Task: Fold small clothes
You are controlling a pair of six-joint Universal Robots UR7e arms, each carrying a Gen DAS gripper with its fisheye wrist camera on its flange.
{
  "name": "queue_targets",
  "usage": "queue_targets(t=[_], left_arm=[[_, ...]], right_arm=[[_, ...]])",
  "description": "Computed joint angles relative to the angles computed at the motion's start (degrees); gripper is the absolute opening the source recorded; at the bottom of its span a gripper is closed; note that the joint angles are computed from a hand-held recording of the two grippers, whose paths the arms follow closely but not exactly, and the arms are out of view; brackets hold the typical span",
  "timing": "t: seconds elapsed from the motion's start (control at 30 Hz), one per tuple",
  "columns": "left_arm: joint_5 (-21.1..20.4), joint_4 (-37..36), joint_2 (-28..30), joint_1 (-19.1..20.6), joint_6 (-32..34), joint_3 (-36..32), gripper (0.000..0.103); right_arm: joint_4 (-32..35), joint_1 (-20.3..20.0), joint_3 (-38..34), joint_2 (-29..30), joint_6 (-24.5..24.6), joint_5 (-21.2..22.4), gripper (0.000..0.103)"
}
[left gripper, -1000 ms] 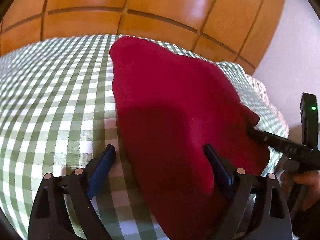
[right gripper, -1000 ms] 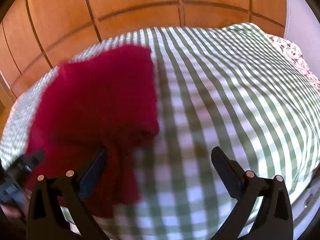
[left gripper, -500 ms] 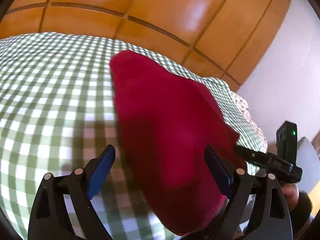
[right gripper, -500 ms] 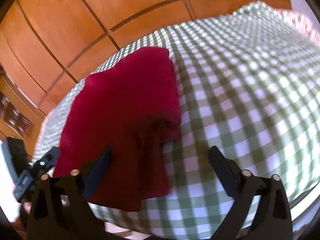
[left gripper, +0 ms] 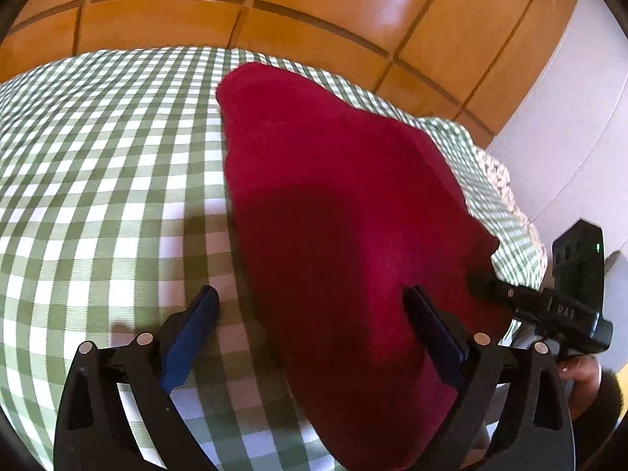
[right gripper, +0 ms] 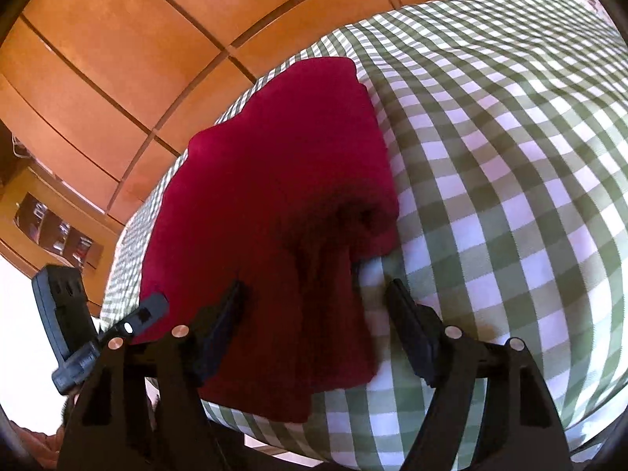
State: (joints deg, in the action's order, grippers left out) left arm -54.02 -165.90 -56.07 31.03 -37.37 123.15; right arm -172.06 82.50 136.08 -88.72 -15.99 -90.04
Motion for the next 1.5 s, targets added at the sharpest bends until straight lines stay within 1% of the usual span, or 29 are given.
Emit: queue_targets(t=[0.27,0.43,0.57,0.63,0.7,0.77,0.83,0.9,0.97,1.0,1.03,1.07,1.17,1.33,1.43,1.5], left_arm=[[0.0,3.2,0.4,0.0,0.2,-1.4,0.097],[-0.1,4.5,0.4,0.2,-0.1,-2.0,0.097],[0.1,6.6,0.7,0.5,0.6,-3.4,0.097],[-0.3,7.7,0.8,0.9,0.6,-4.3,0.098],[-1.5,7.5,1.0,1.5,0.6,-4.8,0.098],[-3.0,6.7,1.5,2.1,1.3,-5.4,0.098],[-3.0,6.5,2.3,2.2,3.2,-6.1,0.092],[-2.5,7.1,2.6,2.1,3.4,-6.7,0.088],[-2.3,7.0,2.5,2.1,3.6,-6.8,0.079],[-2.2,6.8,2.3,2.1,3.8,-6.7,0.076],[-2.2,6.4,2.0,2.1,4.4,-6.5,0.070],[-1.7,5.5,1.7,1.8,5.3,-6.2,0.064],[0.7,3.6,1.3,1.0,7.4,-5.7,0.057],[5.9,0.3,0.2,0.1,9.5,-5.4,0.054],[10.1,-1.4,-0.2,-0.4,12.5,-5.4,0.054],[13.2,-3.2,0.2,-0.2,16.0,-5.7,0.054]], right_arm=[[0.4,-0.9,-2.5,2.5,1.5,3.5,0.074],[0.0,-1.9,-3.7,4.0,2.4,6.9,0.074],[0.3,-1.8,-3.9,4.0,2.0,7.5,0.073],[0.6,-1.8,-4.0,4.0,2.0,7.8,0.072],[1.6,-2.4,-4.2,3.6,1.6,8.4,0.070],[1.8,-2.2,-5.0,4.5,1.8,8.4,0.067],[1.7,-1.5,-6.0,5.8,1.9,7.9,0.062],[1.8,-1.0,-6.7,6.5,2.1,8.1,0.053],[1.5,-0.9,-6.6,6.7,2.0,9.2,0.048],[0.9,-0.5,-6.5,6.8,1.8,9.2,0.047],[-0.2,0.1,-6.4,7.0,1.1,9.0,0.046],[-1.3,0.7,-6.2,7.1,0.3,8.9,0.045],[-4.3,2.3,-5.9,7.9,-1.1,9.6,0.044],[-7.8,5.3,-7.6,10.7,-2.1,11.2,0.043],[-10.0,7.0,-10.2,14.1,-3.6,12.0,0.043],[-10.2,8.1,-12.4,16.3,-4.1,11.9,0.043]])
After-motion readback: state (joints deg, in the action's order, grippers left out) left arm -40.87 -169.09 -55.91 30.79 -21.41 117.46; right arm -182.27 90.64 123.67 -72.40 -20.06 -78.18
